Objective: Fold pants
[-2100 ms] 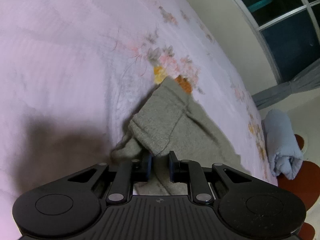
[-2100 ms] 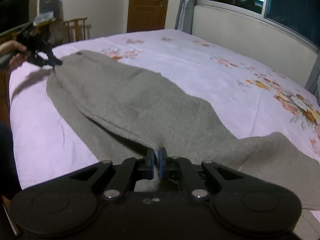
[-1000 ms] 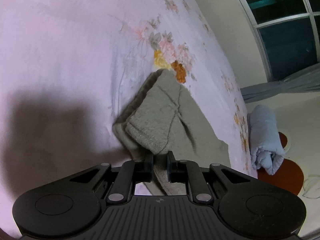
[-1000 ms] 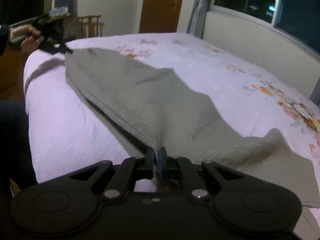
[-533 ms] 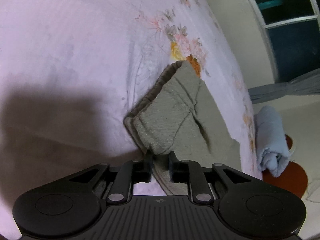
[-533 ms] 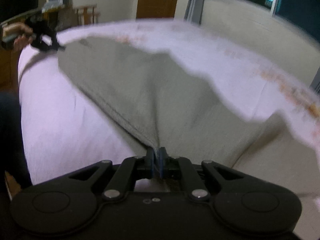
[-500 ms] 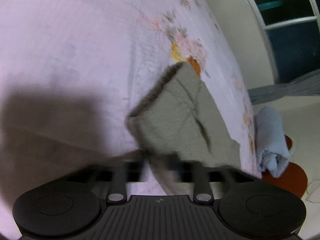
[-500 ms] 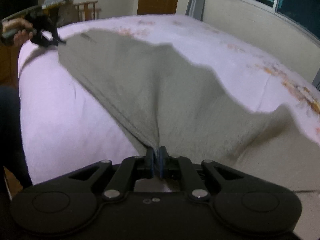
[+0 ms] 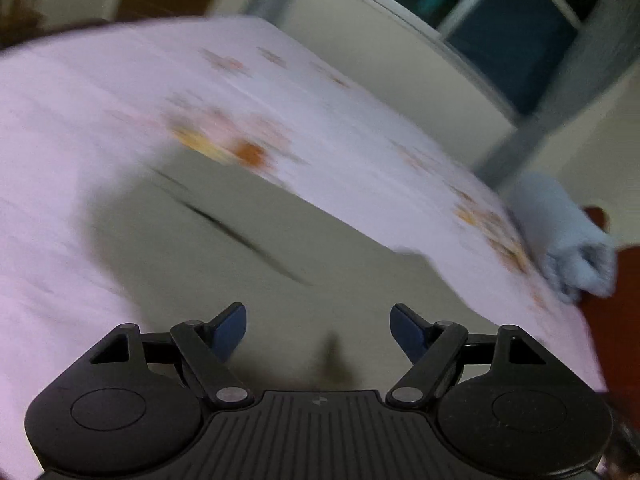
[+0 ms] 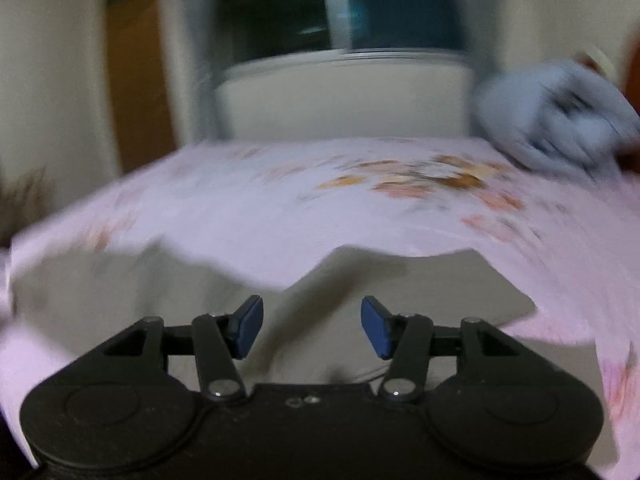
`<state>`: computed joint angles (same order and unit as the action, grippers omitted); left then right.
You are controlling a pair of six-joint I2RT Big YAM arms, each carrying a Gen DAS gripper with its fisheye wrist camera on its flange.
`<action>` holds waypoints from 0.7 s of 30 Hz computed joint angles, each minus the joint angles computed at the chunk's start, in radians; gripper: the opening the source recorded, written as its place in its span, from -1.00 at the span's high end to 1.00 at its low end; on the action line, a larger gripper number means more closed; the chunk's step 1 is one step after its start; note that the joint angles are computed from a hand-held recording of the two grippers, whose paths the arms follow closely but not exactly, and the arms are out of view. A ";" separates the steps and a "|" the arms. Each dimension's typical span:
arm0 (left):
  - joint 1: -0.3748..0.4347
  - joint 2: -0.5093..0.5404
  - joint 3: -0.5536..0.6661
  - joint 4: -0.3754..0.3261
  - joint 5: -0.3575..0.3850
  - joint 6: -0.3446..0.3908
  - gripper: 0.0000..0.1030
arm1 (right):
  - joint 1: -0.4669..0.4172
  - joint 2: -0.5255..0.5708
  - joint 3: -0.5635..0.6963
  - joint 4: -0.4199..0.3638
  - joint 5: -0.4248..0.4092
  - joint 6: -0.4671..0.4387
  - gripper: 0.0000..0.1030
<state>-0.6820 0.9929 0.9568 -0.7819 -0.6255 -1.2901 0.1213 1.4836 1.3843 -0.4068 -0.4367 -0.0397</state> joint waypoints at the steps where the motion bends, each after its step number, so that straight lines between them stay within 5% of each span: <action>1: -0.022 0.061 0.027 0.045 0.009 0.015 -0.51 | -0.015 0.010 0.008 0.003 -0.001 0.059 0.07; 4: -0.062 0.222 0.131 0.049 0.010 0.085 -0.51 | -0.070 0.031 0.015 -0.007 -0.007 0.122 0.07; 7: -0.051 0.342 0.216 -0.053 0.041 0.080 -0.51 | -0.100 0.069 0.034 -0.013 -0.001 0.173 0.07; 17: -0.022 0.402 0.261 -0.091 0.015 0.110 -0.51 | -0.170 0.275 0.218 -0.022 -0.059 0.458 0.31; 21: -0.036 0.433 0.290 -0.128 -0.052 0.064 -0.50 | -0.170 0.337 0.273 -0.050 -0.055 0.474 0.37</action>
